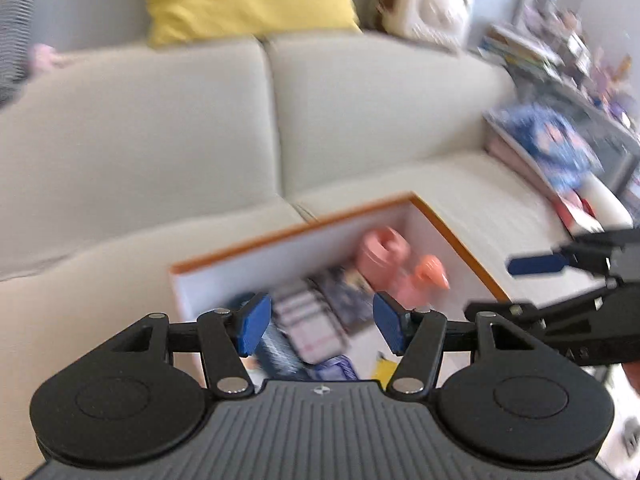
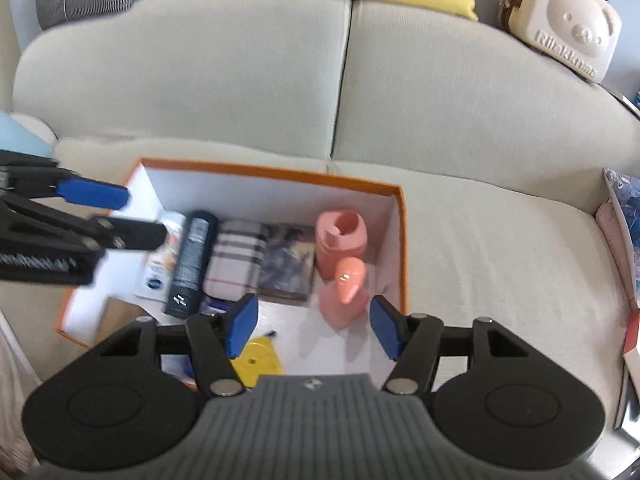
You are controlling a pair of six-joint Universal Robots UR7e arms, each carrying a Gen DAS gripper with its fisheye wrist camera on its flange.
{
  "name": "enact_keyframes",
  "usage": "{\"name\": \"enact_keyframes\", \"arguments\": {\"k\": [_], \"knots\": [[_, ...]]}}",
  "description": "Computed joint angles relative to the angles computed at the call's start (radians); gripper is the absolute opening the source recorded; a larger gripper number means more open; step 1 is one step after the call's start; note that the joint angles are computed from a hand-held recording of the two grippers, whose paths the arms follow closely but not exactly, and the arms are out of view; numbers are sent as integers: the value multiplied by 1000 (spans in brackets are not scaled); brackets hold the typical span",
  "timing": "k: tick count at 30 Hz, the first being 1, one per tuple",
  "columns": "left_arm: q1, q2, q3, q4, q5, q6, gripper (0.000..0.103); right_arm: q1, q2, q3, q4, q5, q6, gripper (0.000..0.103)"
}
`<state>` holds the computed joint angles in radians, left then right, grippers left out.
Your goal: Organize rigid objects
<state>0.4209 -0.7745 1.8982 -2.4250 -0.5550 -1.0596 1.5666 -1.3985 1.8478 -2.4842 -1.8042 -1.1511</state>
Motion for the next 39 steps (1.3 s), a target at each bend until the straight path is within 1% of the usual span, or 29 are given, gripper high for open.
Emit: {"name": "enact_keyframes", "arguments": {"k": [1,3,6,7,10,12,13,14,15,16,18,19,21,23,25,29,39], "knots": [[-15,-14,10,40,34,-49,70,-5,-19,18,-4,25,4,67],[-50,-38,36,150,94,-186,70,-15,-52,62,-39,63,-2,67],[-94,-55,54,298,138,-365,70,-32,-96,133,-110,106,20,67],[-105,-52,57,339,149,-410,70,-37,-108,153,-130,115,33,67],[-138,-38,36,584,166,-614,70,-55,-154,210,-155,153,78,67],[-159,-41,43,670,174,-720,70,-64,-175,234,-138,160,95,67],[-165,-40,44,705,174,-764,73,-69,-184,252,-147,162,93,67],[-166,-33,39,745,175,-807,78,-72,-194,267,-158,160,89,67],[-176,-37,39,785,168,-841,81,-75,-202,285,-180,157,91,67],[-176,-35,41,792,165,-856,83,-81,-210,298,-190,163,95,67],[-178,-33,50,785,146,-879,84,-89,-220,308,-188,172,106,67],[-175,-34,61,754,132,-864,85,-93,-224,314,-190,173,110,67],[-176,-29,69,736,104,-872,85,-97,-226,330,-211,165,110,67],[-174,-28,82,690,87,-841,85,-100,-228,348,-240,156,111,67],[-173,-26,88,669,77,-823,85,-106,-227,364,-267,154,109,67],[-172,-18,87,667,65,-817,89,-113,-217,374,-278,136,100,67],[-166,-22,103,633,28,-791,89,-111,-200,381,-301,123,94,67]]}}
